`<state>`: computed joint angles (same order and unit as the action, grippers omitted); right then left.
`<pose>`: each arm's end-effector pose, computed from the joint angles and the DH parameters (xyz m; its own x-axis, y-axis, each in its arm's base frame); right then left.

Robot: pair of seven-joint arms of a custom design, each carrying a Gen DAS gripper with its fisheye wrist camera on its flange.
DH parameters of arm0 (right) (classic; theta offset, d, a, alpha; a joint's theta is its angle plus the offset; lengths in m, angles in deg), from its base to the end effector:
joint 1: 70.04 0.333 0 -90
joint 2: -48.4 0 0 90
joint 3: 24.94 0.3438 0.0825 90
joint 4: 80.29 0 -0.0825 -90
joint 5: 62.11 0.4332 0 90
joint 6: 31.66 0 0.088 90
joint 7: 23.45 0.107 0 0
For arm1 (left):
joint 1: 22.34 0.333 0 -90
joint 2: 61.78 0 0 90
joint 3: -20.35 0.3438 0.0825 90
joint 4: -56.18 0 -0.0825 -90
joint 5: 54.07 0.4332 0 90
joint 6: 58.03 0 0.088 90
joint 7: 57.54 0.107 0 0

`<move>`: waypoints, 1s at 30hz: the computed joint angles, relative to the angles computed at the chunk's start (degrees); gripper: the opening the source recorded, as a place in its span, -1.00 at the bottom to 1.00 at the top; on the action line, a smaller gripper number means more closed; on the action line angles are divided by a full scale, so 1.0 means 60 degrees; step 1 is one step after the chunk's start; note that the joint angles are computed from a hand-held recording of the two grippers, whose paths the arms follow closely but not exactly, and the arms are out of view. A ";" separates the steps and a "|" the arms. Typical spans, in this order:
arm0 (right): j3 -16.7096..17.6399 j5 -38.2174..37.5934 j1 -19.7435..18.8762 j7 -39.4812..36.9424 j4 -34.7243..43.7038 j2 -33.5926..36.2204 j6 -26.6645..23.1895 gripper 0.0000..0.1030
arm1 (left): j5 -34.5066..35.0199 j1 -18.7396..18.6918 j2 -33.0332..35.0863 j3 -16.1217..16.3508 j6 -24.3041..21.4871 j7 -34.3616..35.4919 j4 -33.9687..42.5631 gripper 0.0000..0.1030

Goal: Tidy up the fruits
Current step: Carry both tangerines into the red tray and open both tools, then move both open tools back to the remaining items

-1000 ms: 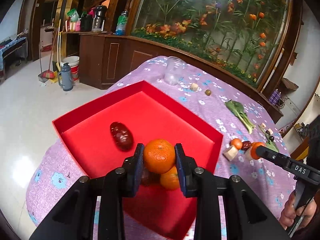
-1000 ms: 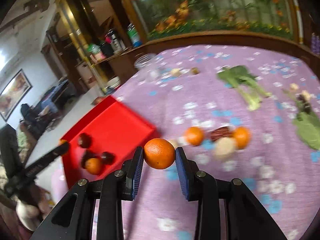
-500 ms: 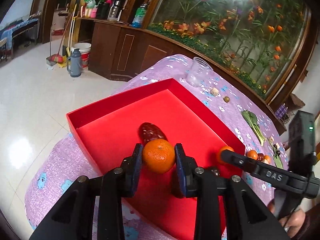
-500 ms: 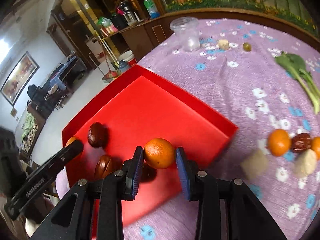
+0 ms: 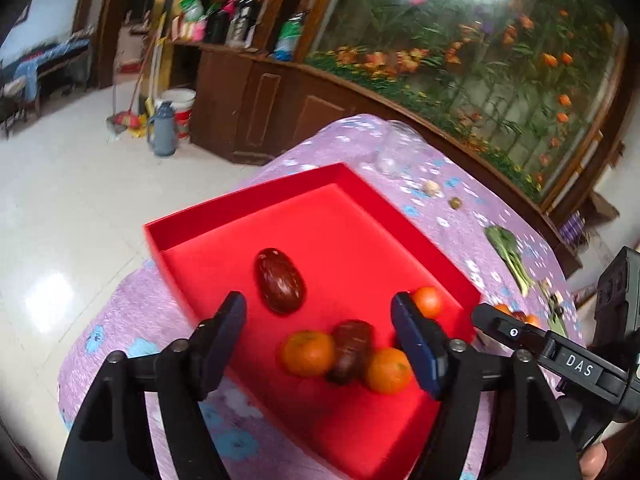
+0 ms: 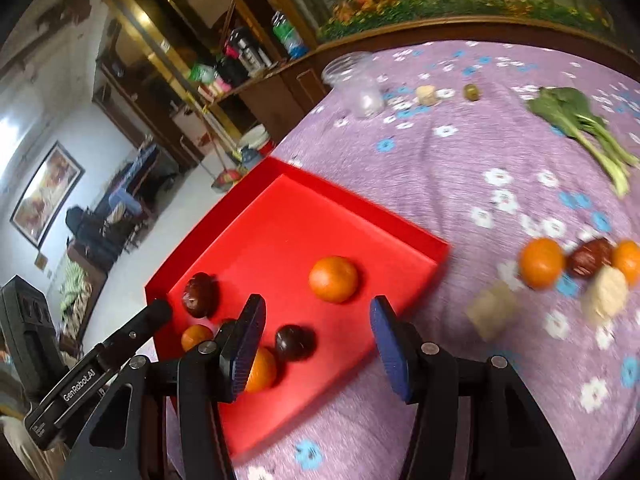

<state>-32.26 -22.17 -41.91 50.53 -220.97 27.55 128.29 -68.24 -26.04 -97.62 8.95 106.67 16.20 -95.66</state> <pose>0.4822 0.1479 0.5024 0.2024 -0.8697 -0.4501 -0.8140 0.1061 -0.5711 0.4176 -0.1060 0.5344 0.0771 -0.9480 0.3087 -0.6767 -0.2771 -0.6821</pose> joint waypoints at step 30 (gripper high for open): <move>-0.0694 -0.4271 -0.0687 0.3947 -0.3483 -0.3851 0.1725 0.33 | 0.3753 0.0476 -0.1365 -0.2626 -0.0995 -0.1846 0.0290 0.45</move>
<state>-36.42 -47.80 -46.03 74.21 -241.87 4.44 138.64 -45.72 -23.19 -105.81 -6.81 100.70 5.12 -93.92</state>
